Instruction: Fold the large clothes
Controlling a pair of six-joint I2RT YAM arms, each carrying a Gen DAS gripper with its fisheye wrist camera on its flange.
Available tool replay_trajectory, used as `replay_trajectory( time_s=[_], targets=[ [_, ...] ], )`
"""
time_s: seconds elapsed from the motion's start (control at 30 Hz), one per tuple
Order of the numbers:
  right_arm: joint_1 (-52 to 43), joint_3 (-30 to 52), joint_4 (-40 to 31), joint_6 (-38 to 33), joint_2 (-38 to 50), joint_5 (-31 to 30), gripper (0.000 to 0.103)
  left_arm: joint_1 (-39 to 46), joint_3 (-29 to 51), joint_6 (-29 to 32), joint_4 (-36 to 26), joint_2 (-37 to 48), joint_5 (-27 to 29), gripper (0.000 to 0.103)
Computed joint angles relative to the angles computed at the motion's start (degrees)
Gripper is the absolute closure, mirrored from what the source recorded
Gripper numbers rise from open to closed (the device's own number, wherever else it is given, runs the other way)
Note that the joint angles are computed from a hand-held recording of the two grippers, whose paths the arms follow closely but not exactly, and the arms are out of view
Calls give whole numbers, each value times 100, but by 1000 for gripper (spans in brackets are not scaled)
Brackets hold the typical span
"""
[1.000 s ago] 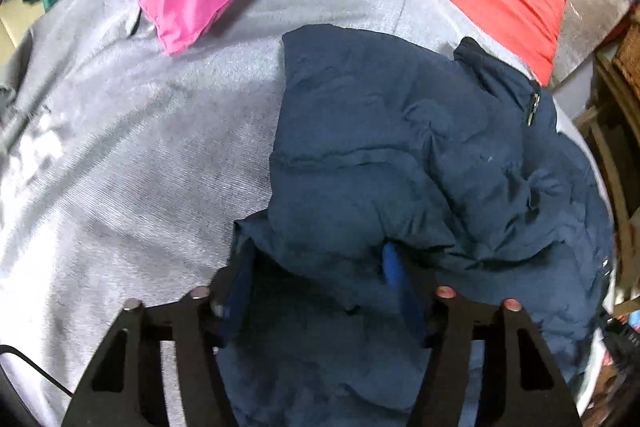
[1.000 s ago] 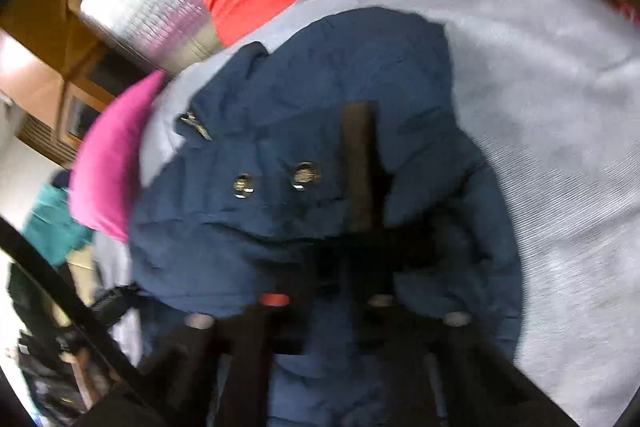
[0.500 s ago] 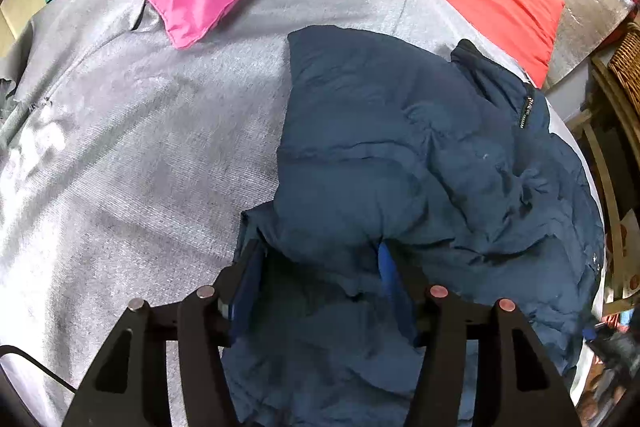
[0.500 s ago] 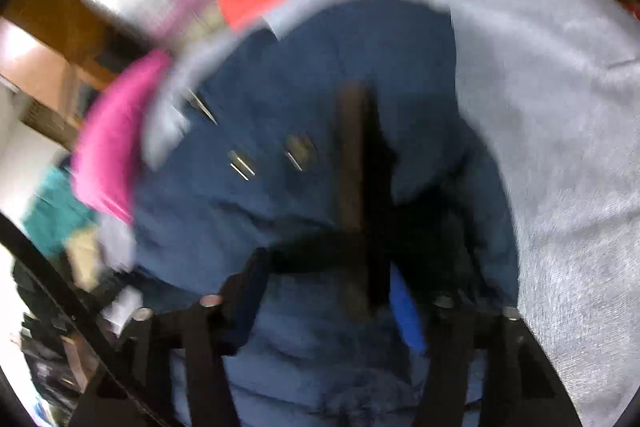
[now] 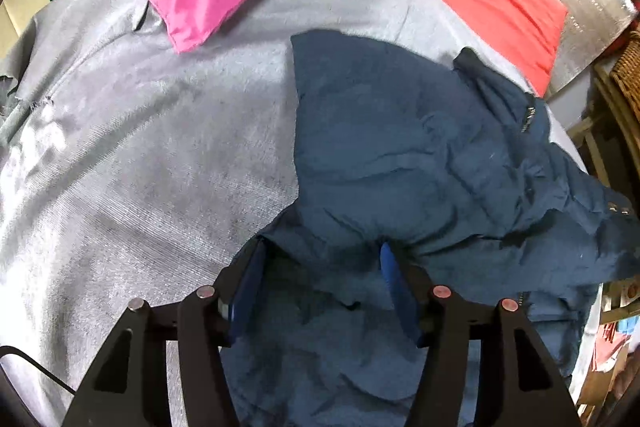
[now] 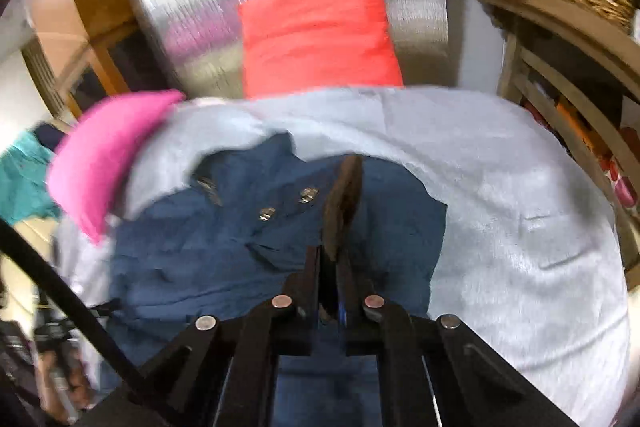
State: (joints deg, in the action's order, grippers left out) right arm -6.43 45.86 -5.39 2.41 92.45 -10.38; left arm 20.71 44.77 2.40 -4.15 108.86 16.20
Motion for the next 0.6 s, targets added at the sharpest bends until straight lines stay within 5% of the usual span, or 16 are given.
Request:
replay_trajectory(
  time_s=[0.13, 0.2, 0.3, 0.4, 0.6],
  targets=[
    [-162, 146, 921, 279, 1822, 3, 92, -54, 122, -29, -18, 122, 12, 37],
    [-198, 98, 1102, 216, 1905, 2, 92, -121, 148, 64, -47, 129, -95, 35],
    [-266, -192, 1093, 390, 1407, -43, 77, -51, 262, 257, -248, 163, -92, 34],
    [-620, -888, 1240, 508, 565, -828, 9, 346, -67, 139, -121, -293, -101, 33],
    [-1752, -2756, 867, -214, -2206, -1929, 7, 1296, -1643, 809, 464, -1957, 152, 29]
  ],
)
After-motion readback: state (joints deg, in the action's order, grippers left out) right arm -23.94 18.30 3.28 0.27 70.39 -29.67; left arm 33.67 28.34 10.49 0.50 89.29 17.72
